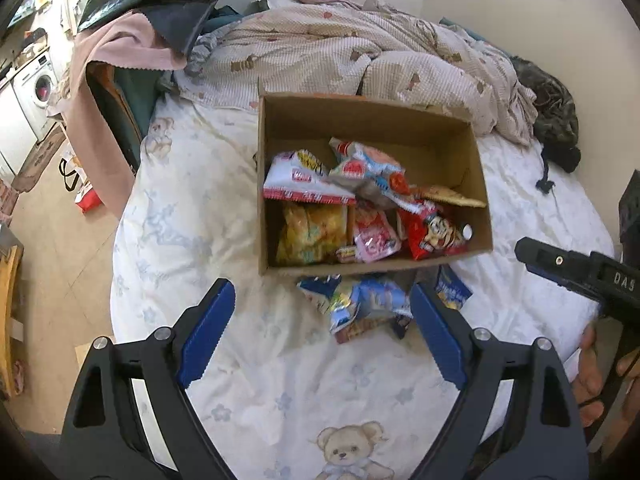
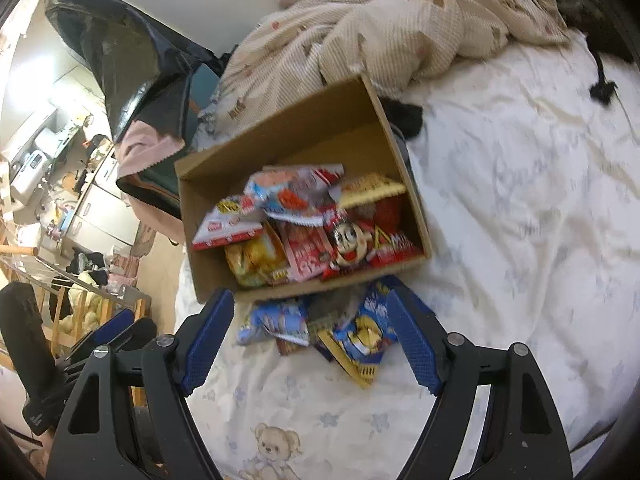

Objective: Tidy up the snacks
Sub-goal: 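Withdraw both open grippers from the box toward the remaining snacks, then grasp the blue mini snack bag with the right gripper while the left grasps a blue chips bag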

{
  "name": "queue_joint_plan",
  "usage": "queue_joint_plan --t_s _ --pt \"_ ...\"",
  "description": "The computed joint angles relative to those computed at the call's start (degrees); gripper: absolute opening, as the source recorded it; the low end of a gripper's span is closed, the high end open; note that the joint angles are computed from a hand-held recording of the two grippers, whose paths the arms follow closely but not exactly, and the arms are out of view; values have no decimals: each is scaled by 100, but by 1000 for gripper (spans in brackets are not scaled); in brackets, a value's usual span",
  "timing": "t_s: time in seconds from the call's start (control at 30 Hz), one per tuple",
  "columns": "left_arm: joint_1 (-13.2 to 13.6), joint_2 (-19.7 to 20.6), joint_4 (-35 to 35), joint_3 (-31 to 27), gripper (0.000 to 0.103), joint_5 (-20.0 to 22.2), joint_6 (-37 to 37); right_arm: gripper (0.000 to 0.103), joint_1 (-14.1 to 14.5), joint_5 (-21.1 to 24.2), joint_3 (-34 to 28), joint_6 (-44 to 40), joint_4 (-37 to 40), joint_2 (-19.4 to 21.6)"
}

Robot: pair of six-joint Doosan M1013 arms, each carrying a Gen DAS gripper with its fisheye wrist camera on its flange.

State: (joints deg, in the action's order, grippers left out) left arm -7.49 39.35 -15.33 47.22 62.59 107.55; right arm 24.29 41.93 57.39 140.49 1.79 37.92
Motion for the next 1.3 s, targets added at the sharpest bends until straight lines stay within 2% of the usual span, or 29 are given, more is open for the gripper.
queue_joint_plan --t_s 0.23,0.37,0.5,0.63,0.77,0.83,0.93,1.03,1.13,1.17,1.2,1.3 --pt "125 143 -149 -106 87 164 -391 81 14 313 -98 162 -46 116" --pt "156 159 43 -130 87 65 -728 81 -6 484 -183 284 -43 206" --pt "209 288 23 -313 87 309 -1103 81 -48 626 -314 202 365 360" --pt "212 427 91 -511 87 638 -1296 81 -24 1152 -756 -62 465 646" --pt "222 477 88 -568 87 740 -1401 82 -54 1817 -1031 538 330 891" --pt "224 513 70 -620 87 823 -1438 82 -150 1996 -1024 897 660 991" --pt "228 607 -53 -753 87 1072 -1483 82 -272 2074 -1091 755 1294 1165" --pt "221 656 -102 -812 87 1187 -1517 82 -255 2206 -1265 790 1168 1284" --pt "209 641 3 -781 87 1116 -1509 72 -177 2784 -1668 563 835 1474" --pt "208 645 21 -781 87 1123 -1518 64 -152 2896 -1730 470 746 1491" --pt "210 658 29 -795 87 1154 -1536 54 -143 2928 -1698 375 747 1461" --pt "209 700 29 -832 87 1256 -1595 47 -117 2929 -1457 334 667 1314"
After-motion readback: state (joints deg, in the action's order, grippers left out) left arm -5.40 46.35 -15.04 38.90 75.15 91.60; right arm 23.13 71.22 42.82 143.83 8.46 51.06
